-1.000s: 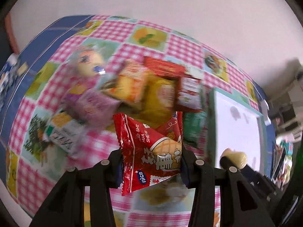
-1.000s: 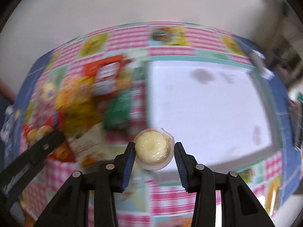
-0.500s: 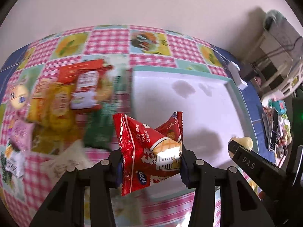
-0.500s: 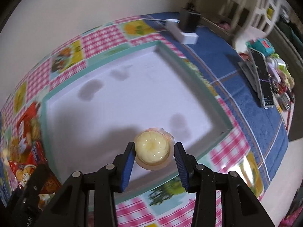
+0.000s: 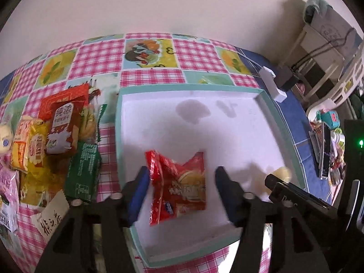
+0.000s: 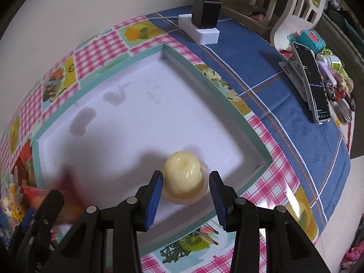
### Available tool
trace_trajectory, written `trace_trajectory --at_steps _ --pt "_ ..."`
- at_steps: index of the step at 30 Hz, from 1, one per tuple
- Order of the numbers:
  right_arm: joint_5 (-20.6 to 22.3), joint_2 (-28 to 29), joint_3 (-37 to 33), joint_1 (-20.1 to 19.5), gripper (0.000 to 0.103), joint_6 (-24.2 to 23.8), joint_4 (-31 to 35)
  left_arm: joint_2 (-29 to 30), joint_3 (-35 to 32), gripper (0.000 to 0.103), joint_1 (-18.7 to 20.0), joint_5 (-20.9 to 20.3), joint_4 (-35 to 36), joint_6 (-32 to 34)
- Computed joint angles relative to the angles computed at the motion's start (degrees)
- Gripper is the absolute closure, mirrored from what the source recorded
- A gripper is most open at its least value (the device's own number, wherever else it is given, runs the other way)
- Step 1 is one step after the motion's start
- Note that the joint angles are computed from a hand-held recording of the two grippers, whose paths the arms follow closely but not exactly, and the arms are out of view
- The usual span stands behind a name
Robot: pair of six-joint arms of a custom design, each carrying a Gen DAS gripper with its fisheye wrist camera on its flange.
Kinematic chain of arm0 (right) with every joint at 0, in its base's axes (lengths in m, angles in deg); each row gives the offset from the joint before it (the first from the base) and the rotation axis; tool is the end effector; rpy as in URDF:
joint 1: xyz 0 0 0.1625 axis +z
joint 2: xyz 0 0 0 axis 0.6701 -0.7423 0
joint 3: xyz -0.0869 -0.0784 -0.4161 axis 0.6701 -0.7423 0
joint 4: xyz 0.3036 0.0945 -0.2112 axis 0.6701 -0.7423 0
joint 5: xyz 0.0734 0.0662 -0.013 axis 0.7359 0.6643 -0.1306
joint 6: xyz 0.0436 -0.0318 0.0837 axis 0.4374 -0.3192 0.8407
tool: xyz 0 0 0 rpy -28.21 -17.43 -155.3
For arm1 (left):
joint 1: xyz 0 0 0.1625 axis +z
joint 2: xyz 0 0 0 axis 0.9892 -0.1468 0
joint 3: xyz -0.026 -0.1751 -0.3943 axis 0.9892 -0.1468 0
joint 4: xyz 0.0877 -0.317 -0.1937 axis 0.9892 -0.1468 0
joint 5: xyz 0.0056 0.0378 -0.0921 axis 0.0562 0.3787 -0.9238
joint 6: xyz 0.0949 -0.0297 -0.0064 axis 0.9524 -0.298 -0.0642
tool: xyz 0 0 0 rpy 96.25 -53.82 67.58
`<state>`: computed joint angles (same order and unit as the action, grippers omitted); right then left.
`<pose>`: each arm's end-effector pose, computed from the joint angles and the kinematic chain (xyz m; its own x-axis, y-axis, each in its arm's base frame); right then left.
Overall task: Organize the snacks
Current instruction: 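Carry the red wrapper and jelly cup into the white tray and release both, then grasp the white-green cracker pack with the left tool while the right tool grasps the white cookie pack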
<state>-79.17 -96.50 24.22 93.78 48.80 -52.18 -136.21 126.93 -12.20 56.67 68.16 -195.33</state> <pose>0.4222 -0.3257 -0.1328 -0.3788 0.8296 0.4103 0.3057 0.5306 -0.7906 0.0253 -0.4243 0.3218 -0.7438 0.5174 -0.4231 0.5828 0.8120 -0.0314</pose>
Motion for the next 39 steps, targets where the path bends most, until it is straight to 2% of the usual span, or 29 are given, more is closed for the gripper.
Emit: trace_trajectory --at_steps 1,3,5,8,11,13,16,20,29,33,39 --pt "-0.22 0.11 -0.12 0.07 0.056 -0.51 -0.26 0.06 -0.77 0.032 0.45 0.64 0.59 -0.47" --pt "-0.69 0.34 -0.33 0.19 0.045 -1.66 -0.94 -0.04 -1.6 0.029 0.89 1.28 1.31 -0.84" --pt "-0.97 0.53 -0.32 0.24 0.042 -3.24 -2.44 -0.53 -2.04 0.028 0.86 1.06 1.74 -1.17" --pt "-1.21 0.87 -0.45 0.28 0.033 -4.99 -4.12 -1.32 -2.87 0.017 1.13 1.13 1.94 -1.28" --pt "-1.92 1.18 -0.29 0.53 0.022 -6.53 -6.57 -2.12 -4.28 0.015 1.8 0.48 1.53 -1.52" --pt "-2.24 1.31 -0.17 0.67 0.018 -7.22 -7.76 -2.69 -5.45 0.006 2.64 -0.3 0.94 -1.9" --pt "-2.69 1.55 0.16 0.86 0.013 -8.66 -10.04 -3.78 -7.4 0.005 4.36 -2.4 -0.29 -2.05" --pt "-3.89 2.1 0.39 1.4 0.0 -12.14 -14.27 -4.24 -10.93 0.0 6.82 -6.53 -1.0 -2.0" --pt "-7.05 4.45 -4.07 2.7 0.0 -17.93 -15.81 -3.51 -21.95 0.0 13.0 -11.51 1.19 -1.17" --pt "-8.93 6.7 -6.64 3.48 0.0 -25.72 -22.46 -3.47 -25.7 0.0 14.96 -12.46 1.65 1.36" --pt "-9.76 12.53 -15.33 4.75 0.0 -42.07 -30.77 -3.03 -30.79 0.0 17.22 -12.52 2.21 4.23"
